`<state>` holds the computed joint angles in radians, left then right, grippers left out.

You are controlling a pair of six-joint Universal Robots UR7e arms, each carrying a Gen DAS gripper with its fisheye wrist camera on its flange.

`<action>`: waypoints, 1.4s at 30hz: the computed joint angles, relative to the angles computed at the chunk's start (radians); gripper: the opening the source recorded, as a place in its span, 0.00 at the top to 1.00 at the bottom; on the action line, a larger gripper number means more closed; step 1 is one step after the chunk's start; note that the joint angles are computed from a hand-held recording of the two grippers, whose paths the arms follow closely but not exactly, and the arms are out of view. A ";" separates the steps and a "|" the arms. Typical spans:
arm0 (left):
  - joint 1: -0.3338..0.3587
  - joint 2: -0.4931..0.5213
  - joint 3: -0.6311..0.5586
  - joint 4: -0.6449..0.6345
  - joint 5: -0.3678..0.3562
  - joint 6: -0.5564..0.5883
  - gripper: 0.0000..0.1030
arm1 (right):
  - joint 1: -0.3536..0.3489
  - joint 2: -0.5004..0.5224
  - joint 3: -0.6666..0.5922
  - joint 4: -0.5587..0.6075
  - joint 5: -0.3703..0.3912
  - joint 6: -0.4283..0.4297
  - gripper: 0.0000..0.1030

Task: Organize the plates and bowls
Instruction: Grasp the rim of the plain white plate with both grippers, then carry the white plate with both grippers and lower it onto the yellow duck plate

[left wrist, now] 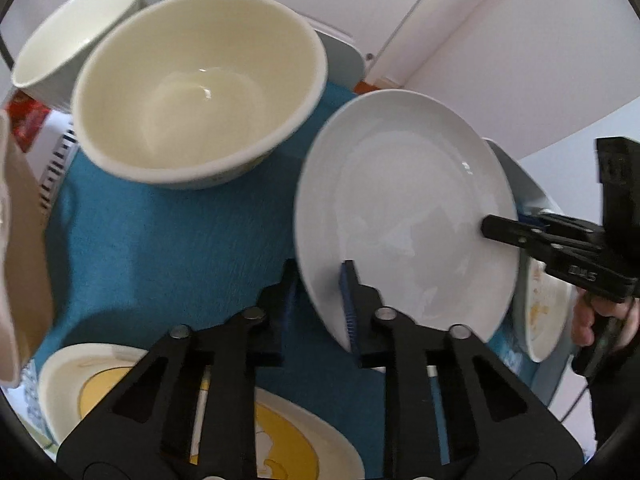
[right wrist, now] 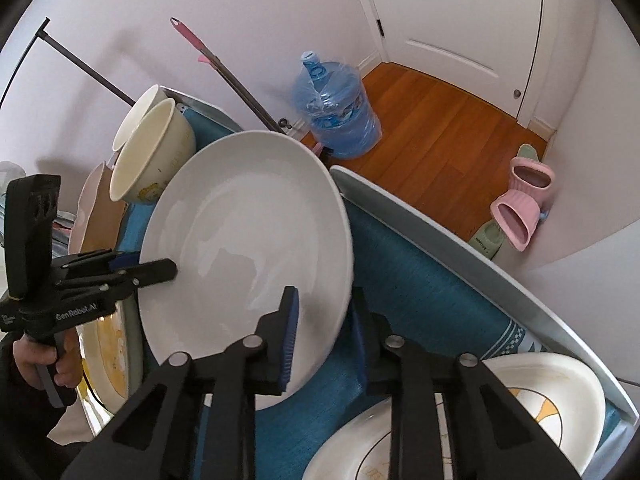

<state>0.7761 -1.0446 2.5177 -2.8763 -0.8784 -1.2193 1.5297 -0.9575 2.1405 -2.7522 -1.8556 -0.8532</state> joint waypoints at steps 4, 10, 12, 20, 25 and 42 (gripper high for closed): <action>0.000 0.003 0.004 -0.013 0.003 0.000 0.84 | -0.005 0.003 0.004 -0.012 0.005 -0.016 0.86; -0.030 0.002 -0.002 0.046 0.030 -0.041 0.84 | -0.008 0.002 0.008 -0.015 0.008 -0.031 0.86; -0.044 -0.006 -0.001 0.064 0.045 -0.057 0.84 | -0.012 -0.002 0.010 -0.012 0.022 -0.033 0.86; -0.100 -0.039 -0.014 0.166 0.072 -0.097 0.84 | -0.021 -0.034 0.049 -0.057 0.068 -0.039 0.86; -0.164 -0.116 -0.006 0.261 0.092 -0.143 0.84 | -0.014 -0.102 0.094 -0.062 0.098 -0.028 0.86; -0.657 -0.484 0.024 0.964 -0.046 -0.650 0.84 | 0.068 -0.509 0.395 -0.029 0.169 0.022 0.86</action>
<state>0.1190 -1.5288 2.5414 -1.9127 -0.9242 -1.8689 1.5975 -1.4668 2.5356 -2.7810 -1.6870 -0.8315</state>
